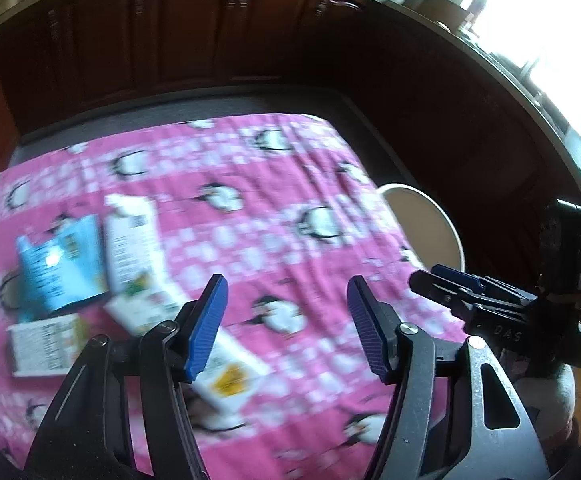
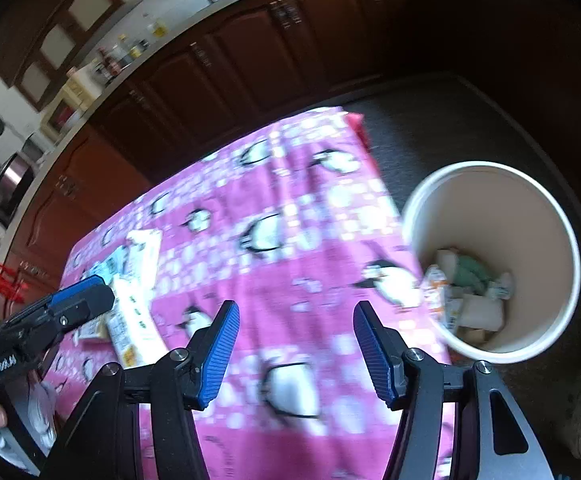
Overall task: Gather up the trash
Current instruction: 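Move both open tools back over the remaining trash, then grasp the blue snack bag with the left tool while the right tool grasps the milk carton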
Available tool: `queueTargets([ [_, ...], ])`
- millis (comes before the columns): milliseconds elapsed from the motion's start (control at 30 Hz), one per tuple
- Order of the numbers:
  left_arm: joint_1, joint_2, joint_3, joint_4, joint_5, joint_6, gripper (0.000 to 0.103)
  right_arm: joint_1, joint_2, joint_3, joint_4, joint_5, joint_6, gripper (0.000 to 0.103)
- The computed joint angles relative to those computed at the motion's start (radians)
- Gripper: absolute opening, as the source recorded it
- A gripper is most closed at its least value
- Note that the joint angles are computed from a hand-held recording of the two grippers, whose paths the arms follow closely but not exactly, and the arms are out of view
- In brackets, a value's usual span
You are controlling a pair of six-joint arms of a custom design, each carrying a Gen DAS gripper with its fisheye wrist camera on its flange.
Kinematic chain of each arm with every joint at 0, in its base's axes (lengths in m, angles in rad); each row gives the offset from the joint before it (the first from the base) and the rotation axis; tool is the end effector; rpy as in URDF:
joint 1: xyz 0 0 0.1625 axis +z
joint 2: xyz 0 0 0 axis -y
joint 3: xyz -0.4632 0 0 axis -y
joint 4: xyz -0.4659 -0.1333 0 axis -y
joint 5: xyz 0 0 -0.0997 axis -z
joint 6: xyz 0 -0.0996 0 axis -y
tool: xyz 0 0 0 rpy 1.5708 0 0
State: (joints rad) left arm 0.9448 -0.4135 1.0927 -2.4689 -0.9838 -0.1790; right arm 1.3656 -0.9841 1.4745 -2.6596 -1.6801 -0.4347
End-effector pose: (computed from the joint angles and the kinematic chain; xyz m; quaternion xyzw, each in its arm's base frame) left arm -0.3758 -0.8414 -0.0033 0.1801 0.9348 -0.2089 0.2236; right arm -0.0443 -0.8136 0.3032 0.0933 -0.9497 0.2630 0.1421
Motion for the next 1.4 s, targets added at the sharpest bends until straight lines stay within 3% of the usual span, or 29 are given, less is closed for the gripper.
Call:
queueTargets([
  [233, 0.055, -0.151, 0.162, -0.043, 0.038, -0.078, 0.066, 0.054, 0.037, 0.002, 0.061, 0.019, -0.068, 0.064],
  [467, 0.144, -0.229, 0.213, -0.078, -0.037, -0.154, 0.078, 0.107, 0.095, -0.017, 0.101, 0.014, -0.117, 0.066],
  [733, 0.202, -0.196, 0.157, -0.058, -0.034, -0.166, 0.079, 0.14, 0.159, -0.056, 0.106, -0.026, -0.143, 0.073],
  [867, 0.217, -0.166, 0.115, -0.072, -0.082, -0.135, 0.079, 0.148, 0.185, -0.08, 0.115, -0.047, -0.147, 0.076],
  [1033, 0.224, -0.114, 0.035, 0.02, -0.054, -0.141, 0.079, 0.154, 0.209, -0.097, 0.122, -0.066, -0.152, 0.077],
  [1167, 0.219, -0.105, 0.025, 0.023, -0.033, -0.135, 0.079, 0.156, 0.226, -0.111, 0.128, -0.076, -0.156, 0.077],
  [1233, 0.218, -0.105, 0.024, 0.031, -0.027, -0.143, 0.077, 0.155, 0.234, -0.115, 0.127, -0.079, -0.153, 0.077],
  [1300, 0.208, -0.101, 0.029, 0.027, 0.02, -0.123, 0.061, 0.152, 0.238, -0.115, 0.122, -0.074, -0.144, 0.073],
  [1333, 0.202, -0.097, 0.03, 0.027, 0.044, -0.111, 0.056, 0.149, 0.237, -0.113, 0.12, -0.062, -0.142, 0.062],
  [1367, 0.197, -0.095, 0.031, 0.028, 0.064, -0.096, 0.043, 0.145, 0.236, -0.113, 0.125, -0.049, -0.139, 0.059],
  [1400, 0.193, -0.096, 0.034, 0.032, 0.073, -0.087, 0.04, 0.143, 0.236, -0.113, 0.122, -0.044, -0.138, 0.059],
])
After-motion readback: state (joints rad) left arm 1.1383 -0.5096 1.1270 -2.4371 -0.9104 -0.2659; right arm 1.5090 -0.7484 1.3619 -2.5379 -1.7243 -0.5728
